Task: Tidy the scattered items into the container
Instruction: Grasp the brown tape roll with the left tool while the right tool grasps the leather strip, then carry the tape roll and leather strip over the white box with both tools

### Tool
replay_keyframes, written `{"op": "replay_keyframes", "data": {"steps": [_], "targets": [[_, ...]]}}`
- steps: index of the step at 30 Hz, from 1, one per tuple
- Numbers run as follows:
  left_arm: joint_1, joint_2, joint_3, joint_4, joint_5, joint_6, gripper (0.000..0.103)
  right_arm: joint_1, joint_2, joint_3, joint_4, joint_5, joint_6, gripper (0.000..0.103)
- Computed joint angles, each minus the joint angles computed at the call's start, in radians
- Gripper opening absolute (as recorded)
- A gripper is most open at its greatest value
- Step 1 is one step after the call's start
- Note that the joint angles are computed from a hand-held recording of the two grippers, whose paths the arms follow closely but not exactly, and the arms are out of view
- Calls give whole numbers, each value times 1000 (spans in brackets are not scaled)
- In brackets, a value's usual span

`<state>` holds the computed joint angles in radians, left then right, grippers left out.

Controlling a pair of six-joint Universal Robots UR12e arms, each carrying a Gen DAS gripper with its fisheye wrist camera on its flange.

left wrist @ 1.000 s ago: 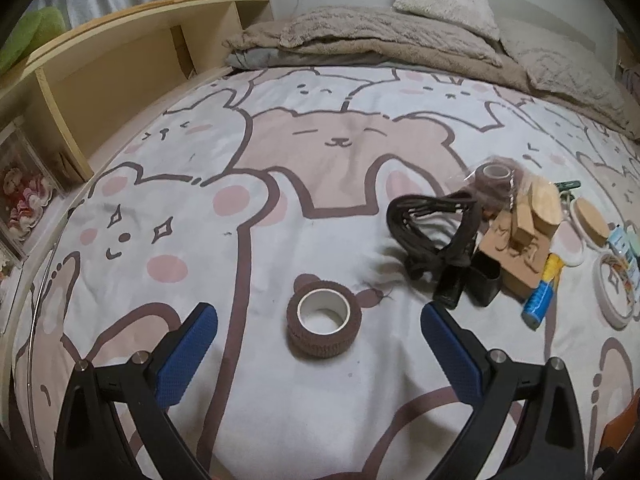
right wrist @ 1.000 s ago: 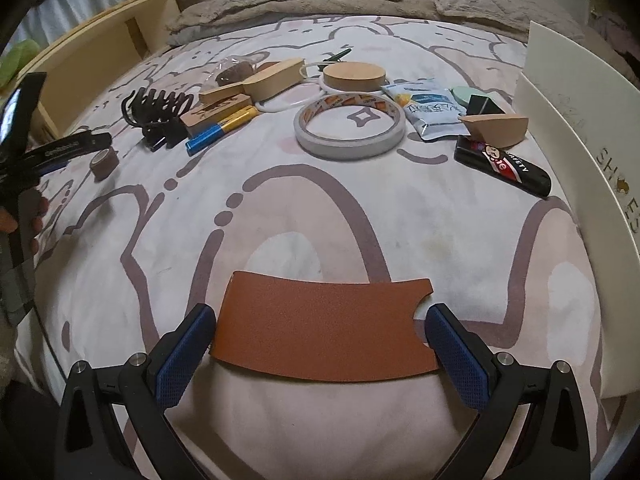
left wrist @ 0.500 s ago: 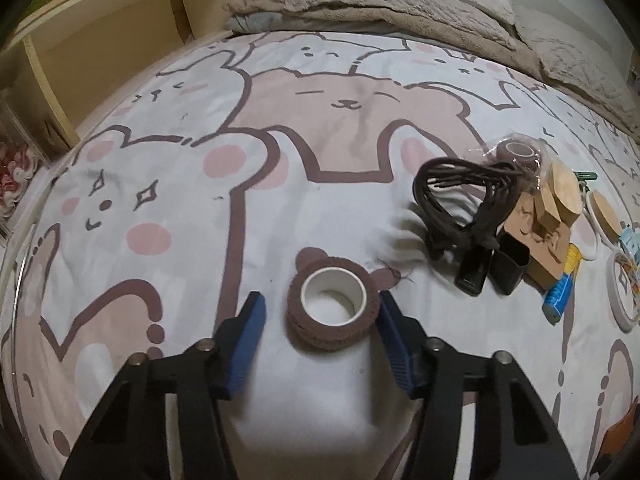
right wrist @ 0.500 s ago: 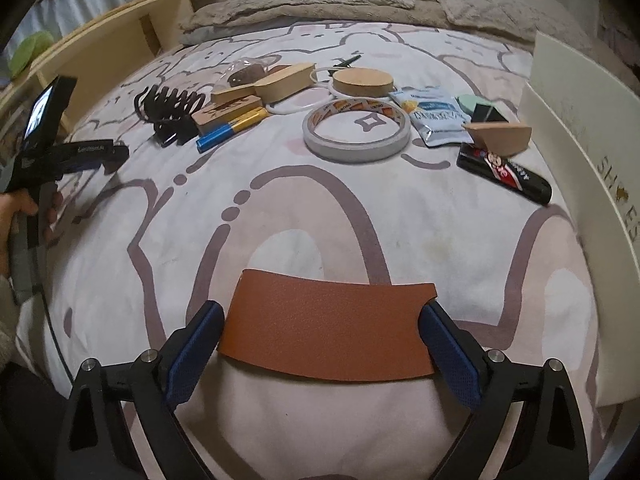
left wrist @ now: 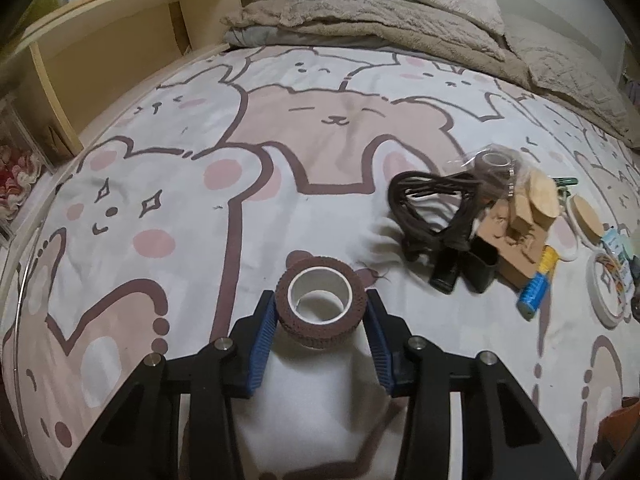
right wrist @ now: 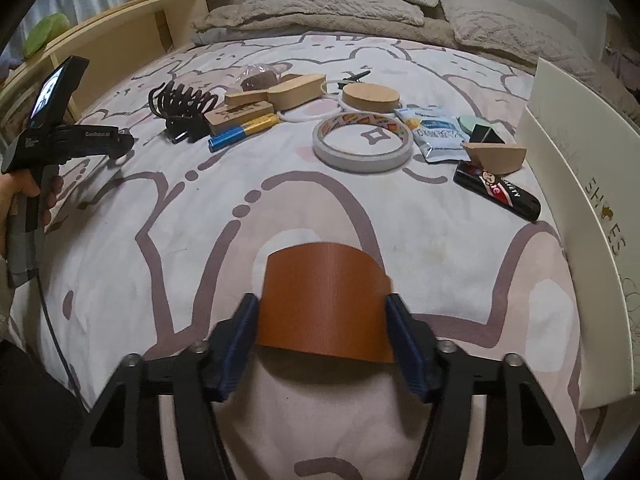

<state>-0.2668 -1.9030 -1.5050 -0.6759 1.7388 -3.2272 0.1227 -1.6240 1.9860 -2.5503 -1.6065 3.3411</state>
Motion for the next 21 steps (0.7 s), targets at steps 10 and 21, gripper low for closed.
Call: {"op": "replay_keyframes", "data": {"steps": [10,21], "targets": [[-33,29,2,19,4,20,43,-9,-18,-4,-17,4,9,51],[-71,65,5,45,-5,59,43,-30,-57,-18,-61,-6,-2,51]]}}
